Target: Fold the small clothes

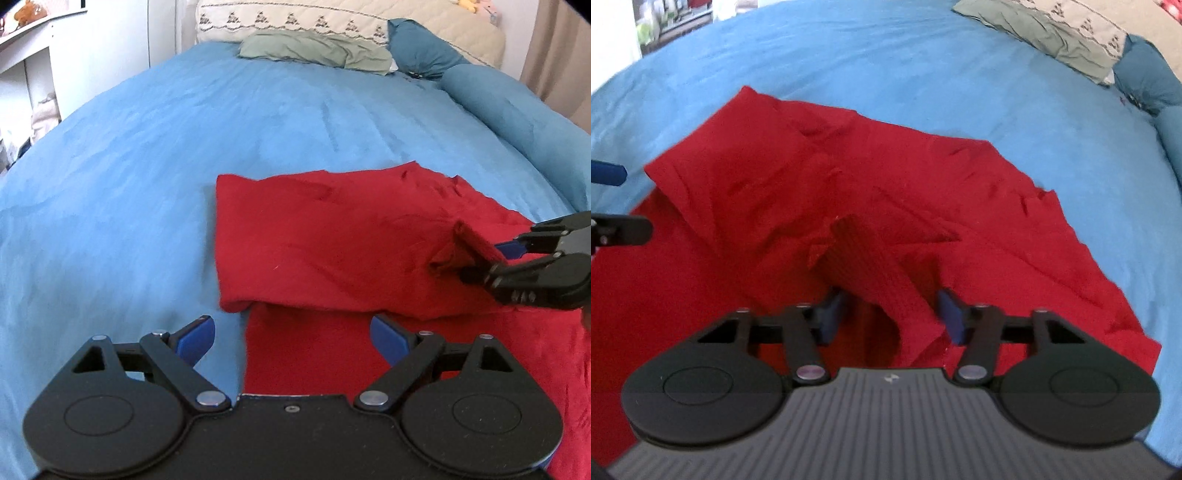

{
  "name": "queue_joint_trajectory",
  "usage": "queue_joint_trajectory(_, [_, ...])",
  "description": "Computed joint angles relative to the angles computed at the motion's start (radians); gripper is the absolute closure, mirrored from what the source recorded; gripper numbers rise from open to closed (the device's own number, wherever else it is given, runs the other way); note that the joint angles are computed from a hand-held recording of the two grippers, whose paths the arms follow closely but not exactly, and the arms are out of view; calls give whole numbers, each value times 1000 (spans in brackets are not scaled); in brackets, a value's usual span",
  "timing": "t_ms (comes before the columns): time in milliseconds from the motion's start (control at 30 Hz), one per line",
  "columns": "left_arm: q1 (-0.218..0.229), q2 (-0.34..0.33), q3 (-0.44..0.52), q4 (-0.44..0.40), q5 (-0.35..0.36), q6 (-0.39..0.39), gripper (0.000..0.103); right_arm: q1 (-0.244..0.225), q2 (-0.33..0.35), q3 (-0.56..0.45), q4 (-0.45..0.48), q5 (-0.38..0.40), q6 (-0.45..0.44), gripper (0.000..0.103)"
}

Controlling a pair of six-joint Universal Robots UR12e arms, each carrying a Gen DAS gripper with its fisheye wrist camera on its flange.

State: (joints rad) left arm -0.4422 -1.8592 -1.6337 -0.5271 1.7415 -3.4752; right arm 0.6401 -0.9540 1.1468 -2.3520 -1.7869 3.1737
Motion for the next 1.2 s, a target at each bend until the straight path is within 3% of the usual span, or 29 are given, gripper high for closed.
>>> queue_joint_trajectory(33, [1, 4, -4, -2, 2, -1, 9, 0, 3, -6, 1, -7, -7, 69])
queue_joint_trajectory(67, [2, 2, -2, -8, 5, -3, 9, 0, 4, -10, -3, -19, -4, 72])
queue_joint_trajectory(167, [5, 1, -2, -12, 4, -19, 9, -8, -19, 23, -78, -54, 50, 75])
queue_joint_trajectory(333, [1, -2, -9, 2, 23, -10, 9, -34, -99, 156, -212, -102, 242, 78])
queue_joint_trajectory(467, [0, -13, -9, 0, 42, -24, 9, -51, -143, 257, -216, -115, 386, 79])
queue_joint_trajectory(567, [-3, -24, -5, 3, 74, -27, 9, -60, -154, 306, -247, -101, 434, 80])
queue_joint_trajectory(900, [-5, -66, 25, 49, 157, -34, 9, -59, -177, 324, -416, -182, 389, 80])
queue_joint_trajectory(1033, [-8, -69, 30, 37, 193, -99, 10, -64, -187, 325, -375, -232, 351, 80])
queue_joint_trajectory(1200, [-6, -64, 21, 8, 215, -122, 10, -77, -204, 366, -317, -212, 418, 80])
